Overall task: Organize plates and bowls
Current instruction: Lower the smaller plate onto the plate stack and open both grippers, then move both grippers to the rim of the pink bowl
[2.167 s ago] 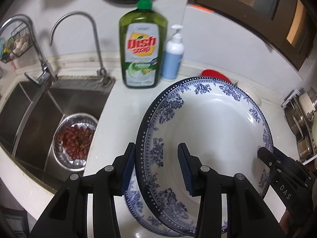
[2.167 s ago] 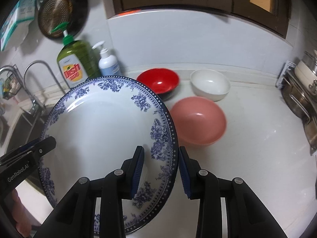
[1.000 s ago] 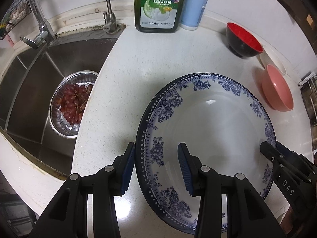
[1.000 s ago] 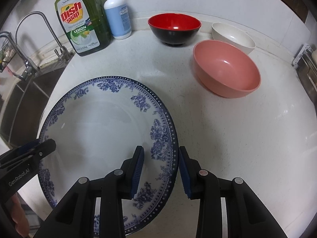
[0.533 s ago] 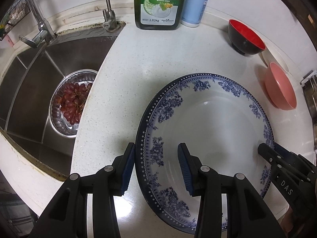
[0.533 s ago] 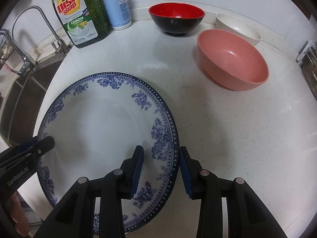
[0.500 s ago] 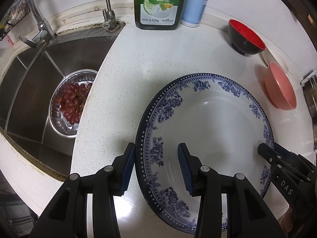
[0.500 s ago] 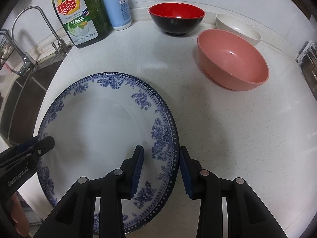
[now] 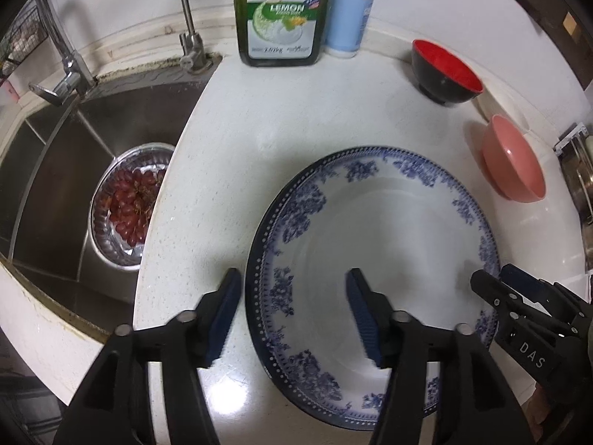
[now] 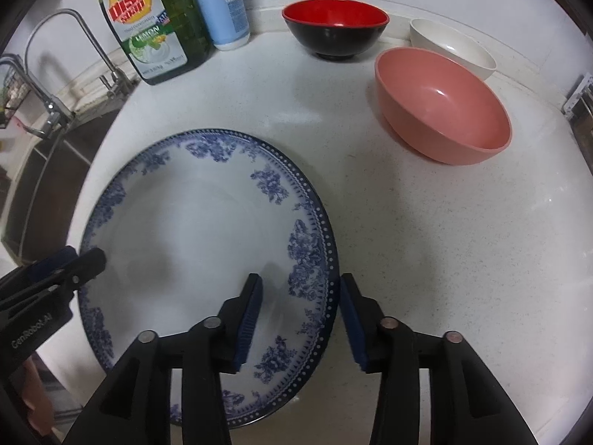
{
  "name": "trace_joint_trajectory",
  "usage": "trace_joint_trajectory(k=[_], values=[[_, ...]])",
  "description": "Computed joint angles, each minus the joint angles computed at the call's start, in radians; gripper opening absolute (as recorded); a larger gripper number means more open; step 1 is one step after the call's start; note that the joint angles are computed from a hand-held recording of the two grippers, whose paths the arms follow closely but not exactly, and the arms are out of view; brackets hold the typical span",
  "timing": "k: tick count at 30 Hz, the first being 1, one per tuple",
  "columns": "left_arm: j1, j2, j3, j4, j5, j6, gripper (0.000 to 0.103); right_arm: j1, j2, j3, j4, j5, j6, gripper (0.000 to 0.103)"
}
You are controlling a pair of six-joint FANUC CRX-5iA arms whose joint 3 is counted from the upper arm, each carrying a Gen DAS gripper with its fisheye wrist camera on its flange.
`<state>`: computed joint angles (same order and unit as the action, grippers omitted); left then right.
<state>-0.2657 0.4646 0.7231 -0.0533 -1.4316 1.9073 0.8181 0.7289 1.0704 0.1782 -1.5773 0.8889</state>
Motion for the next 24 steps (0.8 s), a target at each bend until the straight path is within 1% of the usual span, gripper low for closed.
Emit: trace_joint_trajectory(k=[2, 3, 7, 9, 10, 12, 15, 20, 24], values=[[-0.010, 0.000, 0.014, -0.022, 0.003, -0.004, 0.064, 0.000, -0.018, -0.023, 0.005, 0.022, -0.005, 0.051], [-0.014, 0.000, 0.021, -0.031, 0.006, -0.009, 0.067, 0.001, -0.023, -0.027, 0.008, 0.027, -0.009, 0.052], [-0.043, 0.000, 0.056, -0.079, 0.026, -0.031, 0.073, 0.000, -0.061, -0.072, 0.016, 0.064, -0.016, 0.055], [-0.055, 0.003, 0.078, -0.097, 0.034, -0.054, 0.079, -0.001, -0.093, -0.115, 0.026, 0.096, -0.020, 0.057], [-0.064, 0.002, 0.085, -0.110, 0.041, -0.059, 0.080, 0.000, -0.112, -0.144, 0.044, 0.117, -0.031, 0.057], [-0.086, 0.002, 0.108, -0.150, 0.058, -0.070, 0.085, -0.002, -0.143, -0.190, 0.078, 0.145, -0.046, 0.061], [-0.101, 0.018, 0.151, -0.148, 0.072, -0.097, 0.086, -0.011, -0.175, -0.228, 0.113, 0.171, -0.065, 0.062], [-0.125, 0.079, 0.263, -0.134, 0.058, -0.127, 0.087, -0.031, -0.211, -0.264, 0.142, 0.195, -0.076, 0.062], [-0.136, 0.141, 0.371, -0.108, 0.035, -0.153, 0.087, -0.039, -0.236, -0.302, 0.210, 0.214, -0.108, 0.062]])
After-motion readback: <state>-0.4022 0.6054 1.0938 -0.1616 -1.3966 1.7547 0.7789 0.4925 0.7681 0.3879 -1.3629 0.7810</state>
